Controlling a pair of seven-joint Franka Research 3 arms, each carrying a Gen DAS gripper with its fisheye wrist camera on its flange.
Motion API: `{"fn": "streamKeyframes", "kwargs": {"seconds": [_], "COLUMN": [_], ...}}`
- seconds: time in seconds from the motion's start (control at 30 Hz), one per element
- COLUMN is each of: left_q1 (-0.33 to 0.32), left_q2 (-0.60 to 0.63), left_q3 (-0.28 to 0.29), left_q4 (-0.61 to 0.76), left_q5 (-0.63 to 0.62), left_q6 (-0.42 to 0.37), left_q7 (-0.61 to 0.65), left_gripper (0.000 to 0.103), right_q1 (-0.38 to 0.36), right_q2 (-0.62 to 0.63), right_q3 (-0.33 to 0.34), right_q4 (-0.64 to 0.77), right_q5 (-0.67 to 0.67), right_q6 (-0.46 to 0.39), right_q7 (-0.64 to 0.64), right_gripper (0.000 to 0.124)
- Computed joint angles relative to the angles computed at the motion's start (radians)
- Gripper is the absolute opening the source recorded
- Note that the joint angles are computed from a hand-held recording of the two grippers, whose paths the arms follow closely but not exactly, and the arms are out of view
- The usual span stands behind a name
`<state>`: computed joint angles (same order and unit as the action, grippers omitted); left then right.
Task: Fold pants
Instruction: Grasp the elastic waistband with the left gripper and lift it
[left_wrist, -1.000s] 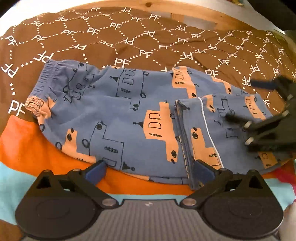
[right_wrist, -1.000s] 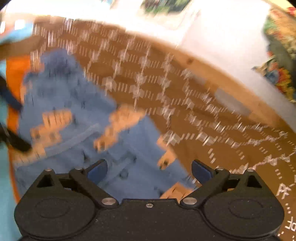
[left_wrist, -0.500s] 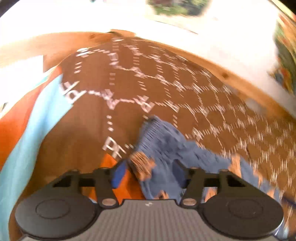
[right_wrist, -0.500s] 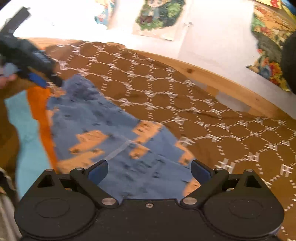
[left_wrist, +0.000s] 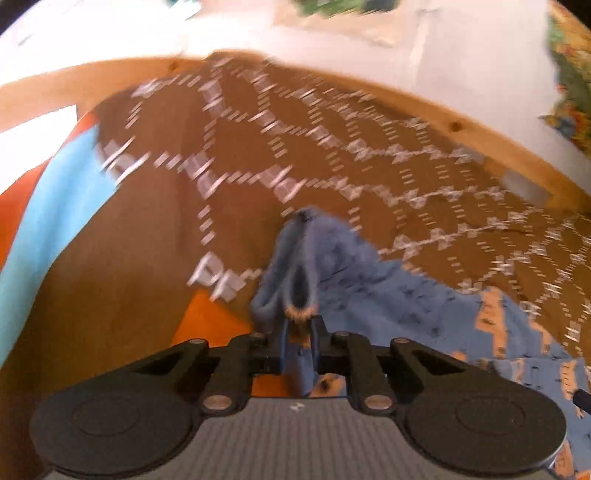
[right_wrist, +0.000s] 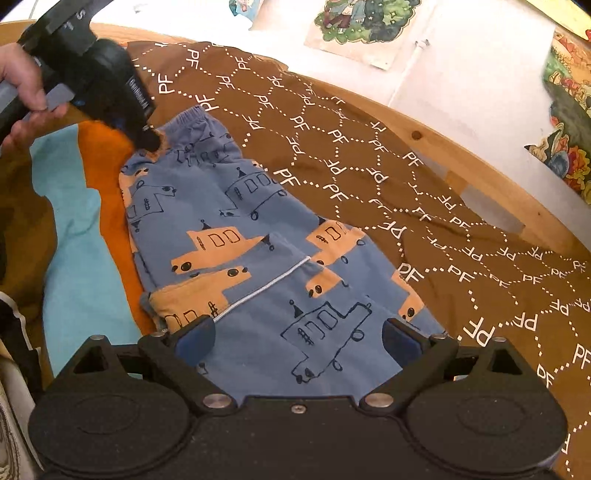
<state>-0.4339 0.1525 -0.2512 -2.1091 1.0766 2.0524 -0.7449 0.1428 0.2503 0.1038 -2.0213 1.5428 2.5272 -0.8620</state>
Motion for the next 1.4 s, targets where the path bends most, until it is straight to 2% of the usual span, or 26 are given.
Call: {"fn": "streamKeyframes", "kwargs": {"seconds": [0.03, 0.13, 0.23, 0.63, 0.8, 0.97, 1.03, 1.2, 1.4], "left_q1": [0.004, 0.018, 0.029, 0.041, 0.058, 0.069, 0.072, 0.078, 0.074], "left_q2": [-0.012, -0.065, -0.067, -0.089, -0.121, -0.115, -0.116, -0.118, -0.105], "left_q3": [0.001, 0.003, -0.003, -0.012, -0.013, -0.018, -0.017, -0.015, -0.019], "left_q4": [-0.017, -0.097, -0.112, -0.157, -0.215, -0.207, -0.207, -0.209, -0.184], "left_q5": [-0.021, 0.016, 0.045, 0.142, 0.223, 0.205, 0.196, 0.205, 0.185], "left_q6": [0.011, 0.084, 0.103, 0.106, 0.143, 0.146, 0.153, 0.167, 0.14], "left_q7": [-0.036, -0.19, -0.232, -0.383, -0.585, -0.55, -0.544, -0.565, -0.494], "left_gripper": [0.027, 0.033, 0.039, 0.045, 0.042, 0.036, 0.026, 0.021, 0.018], "right_q1": [0.0, 0.003, 0.003, 0.006, 0.008, 0.01, 0.01, 0.01, 0.01], "right_q2": [-0.001, 0.0, 0.002, 0.004, 0.004, 0.005, 0.006, 0.009, 0.005], "right_q3": [0.001, 0.002, 0.001, 0.003, 0.002, 0.001, 0.001, 0.001, 0.003], "right_q4": [-0.002, -0.002, -0.001, -0.003, -0.005, -0.004, -0.004, 0.0, -0.006], "right_q5": [0.006, 0.014, 0.014, 0.045, 0.055, 0.056, 0.058, 0.061, 0.101], "right_q6": [0.004, 0.011, 0.012, 0.025, 0.027, 0.029, 0.03, 0.032, 0.035], "right_q7": [-0.008, -0.019, -0.019, -0.047, -0.058, -0.056, -0.055, -0.059, -0.101], "right_gripper": [0.098, 0.098, 0.098, 0.1, 0.1, 0.1, 0.1, 0.1, 0.101]}}
